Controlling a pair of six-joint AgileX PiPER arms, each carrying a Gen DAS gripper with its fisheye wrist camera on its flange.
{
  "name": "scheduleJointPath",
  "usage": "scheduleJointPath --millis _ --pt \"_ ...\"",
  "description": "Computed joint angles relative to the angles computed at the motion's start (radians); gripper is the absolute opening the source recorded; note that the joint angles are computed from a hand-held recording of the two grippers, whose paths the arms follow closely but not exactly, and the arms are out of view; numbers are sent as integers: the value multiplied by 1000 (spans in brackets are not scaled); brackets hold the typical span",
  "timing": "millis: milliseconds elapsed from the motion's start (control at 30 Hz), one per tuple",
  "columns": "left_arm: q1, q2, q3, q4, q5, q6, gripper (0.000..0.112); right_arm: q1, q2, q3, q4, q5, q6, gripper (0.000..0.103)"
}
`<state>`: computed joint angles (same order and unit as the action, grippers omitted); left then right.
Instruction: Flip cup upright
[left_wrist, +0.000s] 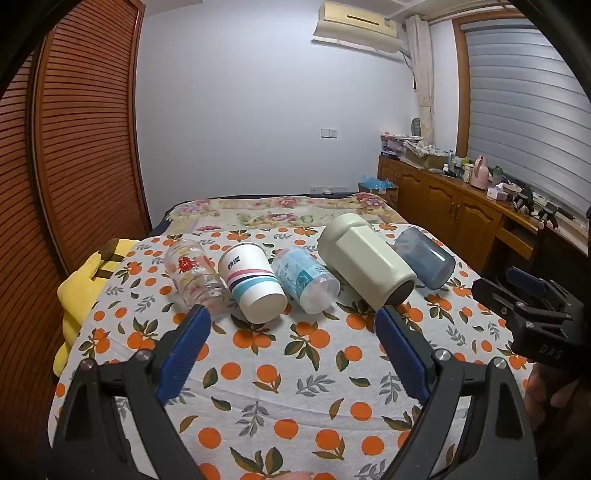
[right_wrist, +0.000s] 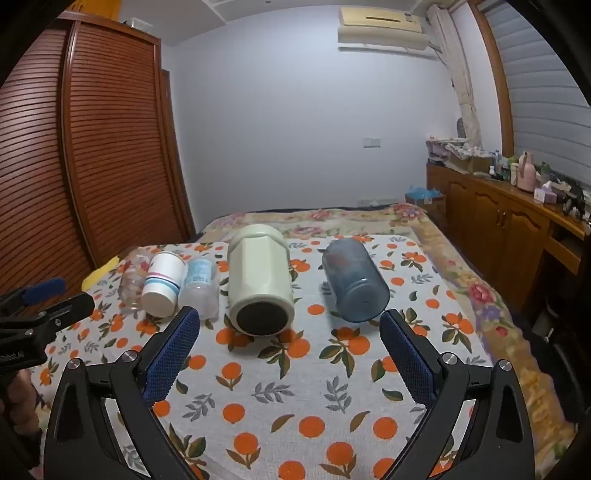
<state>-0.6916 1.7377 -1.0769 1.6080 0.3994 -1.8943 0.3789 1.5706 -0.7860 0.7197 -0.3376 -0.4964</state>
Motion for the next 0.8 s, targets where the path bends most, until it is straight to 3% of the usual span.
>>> scheduleJointPath --millis 300,433,800 --pt "5 -3 6 5 0 -4 91 2 15 -1 -21 -19 24 99" --pt "0 -34 4 -59 11 67 91 7 6 10 -10 -28 15 99" --pt "8 -36 32 24 25 -27 91 24 9 -2 31 -33 -24 99"
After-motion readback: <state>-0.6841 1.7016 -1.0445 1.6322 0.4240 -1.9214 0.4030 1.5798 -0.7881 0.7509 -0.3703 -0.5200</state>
